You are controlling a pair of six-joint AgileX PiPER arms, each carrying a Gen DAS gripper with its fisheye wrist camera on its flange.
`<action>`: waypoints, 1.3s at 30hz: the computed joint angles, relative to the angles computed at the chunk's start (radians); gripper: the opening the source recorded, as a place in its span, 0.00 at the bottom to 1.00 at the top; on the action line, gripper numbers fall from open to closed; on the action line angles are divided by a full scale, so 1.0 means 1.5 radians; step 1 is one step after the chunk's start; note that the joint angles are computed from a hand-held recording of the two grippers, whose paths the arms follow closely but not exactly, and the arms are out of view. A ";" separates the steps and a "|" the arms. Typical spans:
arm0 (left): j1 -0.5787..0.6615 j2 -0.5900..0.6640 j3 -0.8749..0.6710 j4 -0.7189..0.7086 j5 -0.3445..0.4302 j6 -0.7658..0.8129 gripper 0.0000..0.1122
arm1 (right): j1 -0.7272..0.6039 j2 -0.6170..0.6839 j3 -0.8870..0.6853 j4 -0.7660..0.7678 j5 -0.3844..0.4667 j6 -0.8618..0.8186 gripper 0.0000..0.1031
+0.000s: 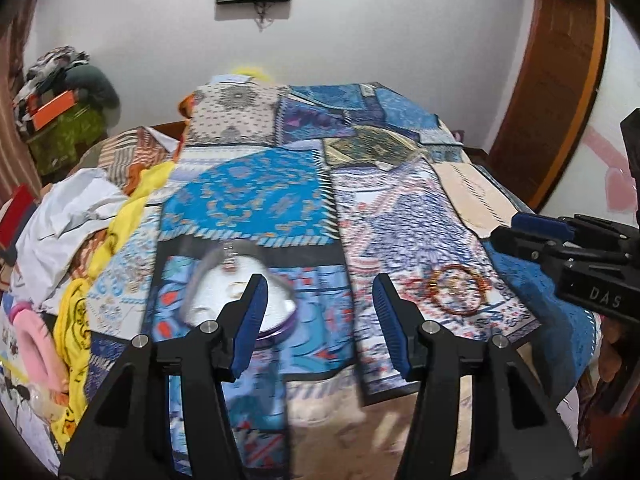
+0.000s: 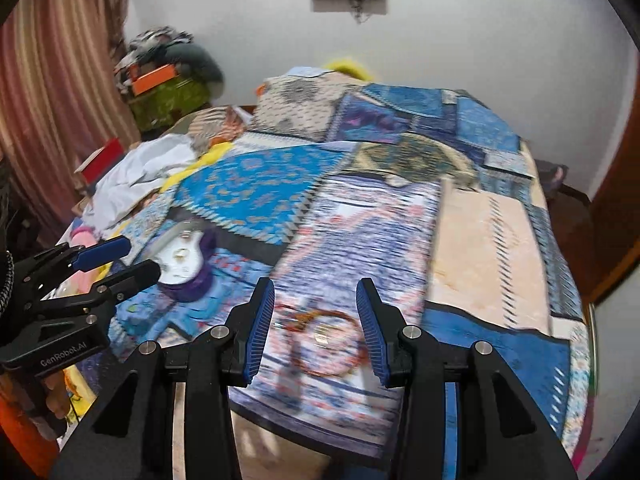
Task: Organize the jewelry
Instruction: 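Move both grippers from the heart tin toward the bracelets on the quilt, then grasp the red string bracelet with the left gripper while the right grasps a gold ring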
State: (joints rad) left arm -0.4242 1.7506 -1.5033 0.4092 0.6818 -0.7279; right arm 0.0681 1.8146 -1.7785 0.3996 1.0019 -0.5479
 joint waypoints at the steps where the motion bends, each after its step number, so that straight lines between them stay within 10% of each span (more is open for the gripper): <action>1: -0.006 0.011 -0.012 -0.003 0.004 0.004 0.48 | -0.011 -0.002 0.003 0.002 0.000 -0.003 0.38; 13: -0.032 0.155 -0.156 -0.082 0.052 0.088 0.48 | -0.104 0.025 0.002 0.038 0.022 -0.045 0.38; 29: -0.022 0.187 -0.162 -0.115 0.000 0.123 0.04 | -0.099 0.040 0.026 0.056 0.038 -0.085 0.38; 39: -0.022 0.136 -0.113 -0.101 -0.046 0.104 0.01 | -0.075 0.040 0.027 0.107 0.064 -0.122 0.38</action>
